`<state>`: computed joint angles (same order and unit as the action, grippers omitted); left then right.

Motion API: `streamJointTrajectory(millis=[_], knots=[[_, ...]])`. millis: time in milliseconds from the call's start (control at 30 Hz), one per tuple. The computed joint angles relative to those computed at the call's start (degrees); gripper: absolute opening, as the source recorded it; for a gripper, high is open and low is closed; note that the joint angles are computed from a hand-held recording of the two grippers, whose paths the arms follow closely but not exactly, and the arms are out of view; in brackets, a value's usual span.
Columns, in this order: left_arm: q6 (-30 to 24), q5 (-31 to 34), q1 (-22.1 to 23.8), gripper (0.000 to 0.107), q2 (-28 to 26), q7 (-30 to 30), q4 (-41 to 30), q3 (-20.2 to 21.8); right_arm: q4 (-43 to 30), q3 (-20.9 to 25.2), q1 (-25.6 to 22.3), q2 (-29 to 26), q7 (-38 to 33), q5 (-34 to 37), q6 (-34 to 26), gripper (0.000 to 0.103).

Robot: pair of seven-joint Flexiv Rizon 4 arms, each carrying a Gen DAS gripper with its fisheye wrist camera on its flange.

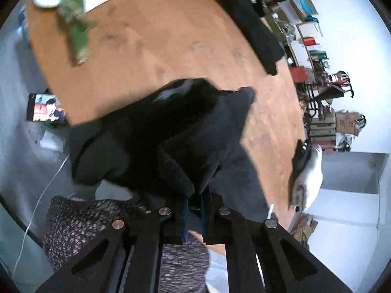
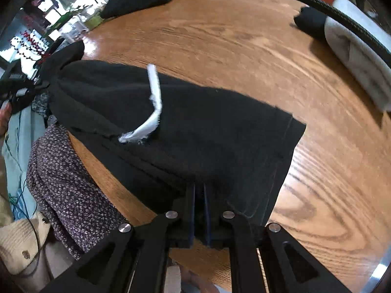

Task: Fold clothes
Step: 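Lay the folded shirt strip on the table with both grippers and release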

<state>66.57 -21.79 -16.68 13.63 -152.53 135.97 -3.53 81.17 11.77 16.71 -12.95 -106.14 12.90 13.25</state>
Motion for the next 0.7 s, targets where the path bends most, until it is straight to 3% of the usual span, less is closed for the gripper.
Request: streamJointTrajectory(millis=[100,233,300,333,400,500,567,700], knots=[[2.9,-1.0,-0.7,0.008,-0.7,-1.4,2.7,-0.1,0.2,0.0,0.0,0.0,-0.1,0.0,0.3,0.008],[6.2,-1.2,-1.5,0.008,2.4,-4.3,7.8,0.0,0.6,0.0,0.0,0.2,-0.3,-0.5,0.5,0.008],[0.0,2.9,0.9,0.011,3.9,-7.1,6.1,-0.9,1.1,0.0,0.0,0.6,-0.2,-0.7,1.1,0.014],[-5.7,5.0,2.0,0.023,4.9,-7.8,4.2,-1.0,1.3,0.1,-0.1,0.8,-0.5,-0.5,1.1,0.019],[-19.9,13.4,5.9,0.048,7.6,-11.6,-2.3,-3.2,1.5,0.1,0.0,1.5,-0.5,-0.5,1.0,0.05],[-35.2,25.8,9.5,0.059,7.7,-9.6,-15.2,-6.7,1.9,0.0,0.2,2.7,-0.8,-1.5,1.7,0.053],[-39.3,29.1,9.6,0.062,5.1,-5.0,-21.5,-7.2,0.8,-0.1,-0.2,2.9,-1.1,0.4,2.2,0.055],[-46.2,31.3,9.2,0.063,-6.8,8.0,-34.9,-6.9,-1.6,-0.5,-1.0,2.8,-1.4,4.4,4.5,0.065]])
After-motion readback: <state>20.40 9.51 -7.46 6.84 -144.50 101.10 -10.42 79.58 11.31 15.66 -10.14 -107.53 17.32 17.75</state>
